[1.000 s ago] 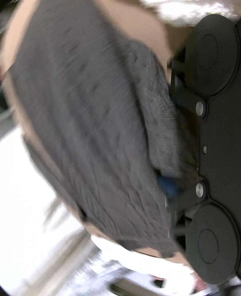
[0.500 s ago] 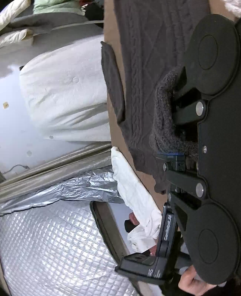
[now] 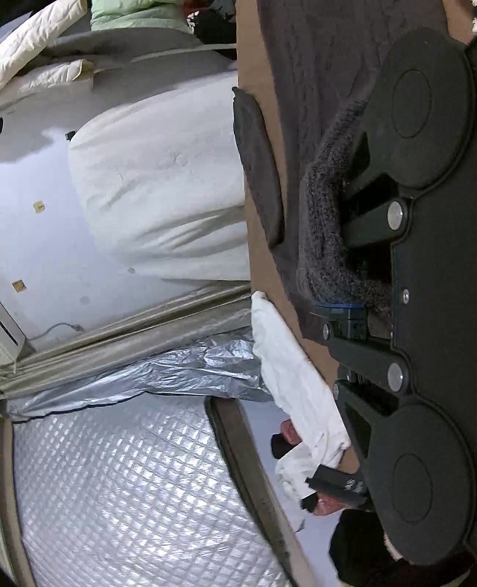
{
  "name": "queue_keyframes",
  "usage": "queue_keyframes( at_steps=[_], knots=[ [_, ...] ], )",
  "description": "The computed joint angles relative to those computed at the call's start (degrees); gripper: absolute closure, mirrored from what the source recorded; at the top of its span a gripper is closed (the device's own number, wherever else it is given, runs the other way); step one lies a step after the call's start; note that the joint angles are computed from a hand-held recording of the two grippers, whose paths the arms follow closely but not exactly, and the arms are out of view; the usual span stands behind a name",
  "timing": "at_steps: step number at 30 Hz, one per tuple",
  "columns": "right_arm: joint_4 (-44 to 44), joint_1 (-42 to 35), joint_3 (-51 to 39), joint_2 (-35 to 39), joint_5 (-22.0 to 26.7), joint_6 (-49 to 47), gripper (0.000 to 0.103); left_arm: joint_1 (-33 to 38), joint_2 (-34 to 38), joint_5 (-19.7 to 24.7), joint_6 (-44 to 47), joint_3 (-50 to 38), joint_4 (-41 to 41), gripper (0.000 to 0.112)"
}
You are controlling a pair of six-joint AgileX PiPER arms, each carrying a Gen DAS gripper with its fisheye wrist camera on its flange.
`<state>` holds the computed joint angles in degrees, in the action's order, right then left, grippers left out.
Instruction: Fold clothes
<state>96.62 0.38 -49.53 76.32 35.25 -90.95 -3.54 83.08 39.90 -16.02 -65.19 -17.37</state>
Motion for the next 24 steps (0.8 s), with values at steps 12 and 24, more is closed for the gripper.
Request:
queue_keyframes(
  at_steps=[12,24],
  knots=[
    [-15.63,-9.60,-5.19,-2.51,21.95,22.46,0.092,-6.26,-12.91,4.13,-30.42,1.04,37.09,0.108],
    [-40.43,3.94,-19.74,5.56,0.53,38.95,0.080,6.11,4.29,12.85,-2.07,-16.79,7.90,0.103]
  ],
)
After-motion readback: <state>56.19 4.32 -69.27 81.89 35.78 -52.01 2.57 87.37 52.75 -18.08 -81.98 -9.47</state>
